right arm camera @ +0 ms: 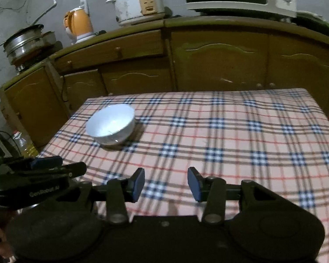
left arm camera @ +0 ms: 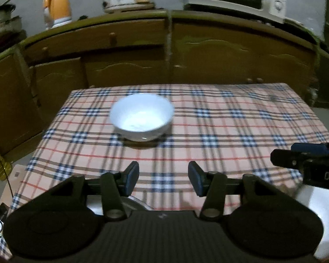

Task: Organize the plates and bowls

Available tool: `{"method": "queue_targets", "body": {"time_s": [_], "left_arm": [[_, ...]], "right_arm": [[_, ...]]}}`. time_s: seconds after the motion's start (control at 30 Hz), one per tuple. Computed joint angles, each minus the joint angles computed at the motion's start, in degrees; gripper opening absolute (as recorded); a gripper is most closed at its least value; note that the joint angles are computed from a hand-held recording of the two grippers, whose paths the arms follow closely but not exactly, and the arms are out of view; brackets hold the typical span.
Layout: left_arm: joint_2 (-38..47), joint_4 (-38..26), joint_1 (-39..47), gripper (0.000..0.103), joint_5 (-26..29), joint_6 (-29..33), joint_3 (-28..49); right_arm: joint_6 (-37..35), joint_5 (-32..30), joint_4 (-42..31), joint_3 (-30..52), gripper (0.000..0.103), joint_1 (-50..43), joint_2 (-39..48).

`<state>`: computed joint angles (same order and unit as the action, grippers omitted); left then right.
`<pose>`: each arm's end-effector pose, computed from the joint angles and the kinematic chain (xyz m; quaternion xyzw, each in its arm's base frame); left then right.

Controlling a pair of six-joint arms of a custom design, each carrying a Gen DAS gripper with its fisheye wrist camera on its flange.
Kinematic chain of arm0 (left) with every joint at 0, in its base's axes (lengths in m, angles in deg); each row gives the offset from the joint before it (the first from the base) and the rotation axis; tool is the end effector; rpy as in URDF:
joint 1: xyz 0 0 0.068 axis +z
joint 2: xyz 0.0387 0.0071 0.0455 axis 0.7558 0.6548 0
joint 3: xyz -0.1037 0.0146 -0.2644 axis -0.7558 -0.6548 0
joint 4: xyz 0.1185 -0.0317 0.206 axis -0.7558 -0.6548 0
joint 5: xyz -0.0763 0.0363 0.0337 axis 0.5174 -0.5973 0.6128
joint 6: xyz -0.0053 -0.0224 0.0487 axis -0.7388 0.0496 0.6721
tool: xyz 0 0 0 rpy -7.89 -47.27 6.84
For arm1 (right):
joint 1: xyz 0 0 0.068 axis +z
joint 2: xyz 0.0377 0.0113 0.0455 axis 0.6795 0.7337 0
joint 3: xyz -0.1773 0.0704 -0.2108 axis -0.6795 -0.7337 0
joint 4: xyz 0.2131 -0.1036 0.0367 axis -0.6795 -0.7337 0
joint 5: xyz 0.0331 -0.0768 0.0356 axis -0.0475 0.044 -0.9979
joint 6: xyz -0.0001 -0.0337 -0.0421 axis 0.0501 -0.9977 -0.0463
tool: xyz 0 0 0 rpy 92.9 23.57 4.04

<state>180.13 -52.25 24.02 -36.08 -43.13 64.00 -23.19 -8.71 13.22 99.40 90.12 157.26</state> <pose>0.2936 -0.1344 0.1246 0.1679 0.8923 -0.0634 0.4143 0.2339 0.2232 0.1272 0.0968 0.8914 0.0496 0.4399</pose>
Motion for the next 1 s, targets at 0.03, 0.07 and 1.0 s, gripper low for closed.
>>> {"method": "queue_targets", "body": {"time_s": [0.03,0.07,1.0], "left_arm": [[0.82,-0.57,1.17,0.052,0.52,0.23,1.2],[1.78,-1.09,2.34,0.052,0.96,0.49,2.48],[33.79,-25.71,13.29,0.022,12.46,3.07,52.1]], "right_arm": [[-0.79,-0.98,0.34,1.27,0.055,-0.94,1.0],[-1.75,-1.95,0.72,3.04,0.055,-1.97,2.43],[-7.07,-23.73,-14.94,59.65,0.057,-18.68,41.89]]}}
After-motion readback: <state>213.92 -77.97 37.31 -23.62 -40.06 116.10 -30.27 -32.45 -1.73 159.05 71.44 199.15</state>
